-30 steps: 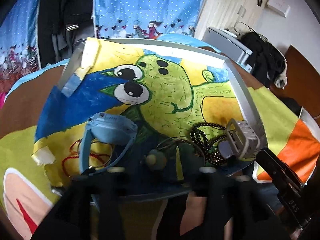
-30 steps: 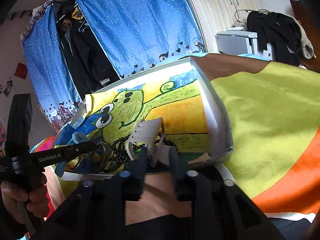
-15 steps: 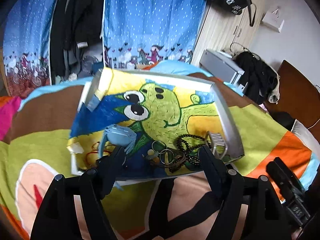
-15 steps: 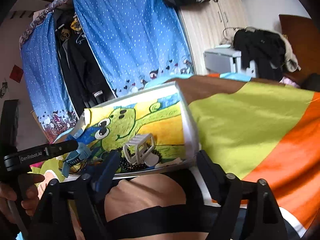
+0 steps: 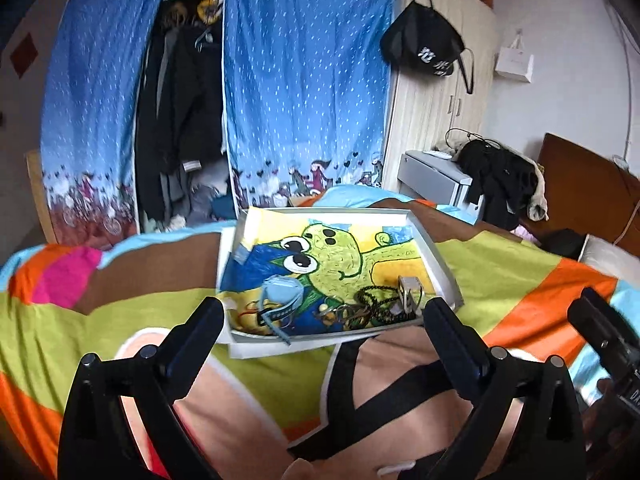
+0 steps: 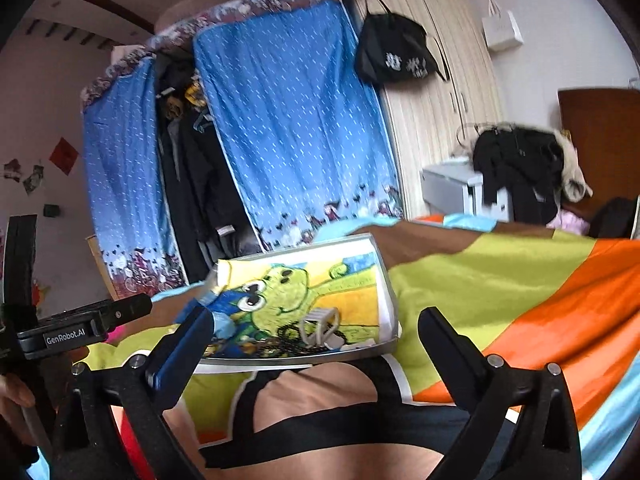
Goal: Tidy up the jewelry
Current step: 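Withdraw both tools from the tray back over the duvet, then move the left tool toward the black hair tie while the right tool approaches the white hair clip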
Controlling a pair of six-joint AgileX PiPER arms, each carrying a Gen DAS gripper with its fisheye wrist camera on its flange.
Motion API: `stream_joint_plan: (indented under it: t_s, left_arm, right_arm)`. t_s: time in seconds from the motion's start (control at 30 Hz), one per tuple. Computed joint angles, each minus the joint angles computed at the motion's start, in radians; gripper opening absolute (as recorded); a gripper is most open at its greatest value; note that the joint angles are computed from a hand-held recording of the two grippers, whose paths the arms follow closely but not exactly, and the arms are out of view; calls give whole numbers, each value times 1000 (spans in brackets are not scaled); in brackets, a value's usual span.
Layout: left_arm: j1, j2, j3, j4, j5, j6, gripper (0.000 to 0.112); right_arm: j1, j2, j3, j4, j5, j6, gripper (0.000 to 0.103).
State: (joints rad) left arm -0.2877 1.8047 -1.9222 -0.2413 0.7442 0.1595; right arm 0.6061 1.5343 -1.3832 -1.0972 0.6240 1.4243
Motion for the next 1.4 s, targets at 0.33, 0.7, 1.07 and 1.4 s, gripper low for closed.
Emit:
stream_joint_plan:
  t_s: [0.33, 0.7, 1.07, 1.4]
  left_arm:
    - [58, -379, 559, -201, -227, 169, 98]
    - [54, -605, 860, -94, -307, 103, 98]
    - [49, -648, 1020, -69, -344, 105, 98]
    - [97, -510, 1073, -326, -204, 437, 98]
  right_arm:
    - [302, -80, 131, -275, 274, 261, 103]
    - [490, -87, 238, -284, 438, 327, 103]
    - [574, -94, 360, -219, 489, 433, 103]
    - [464, -170, 521, -11, 235, 340, 103]
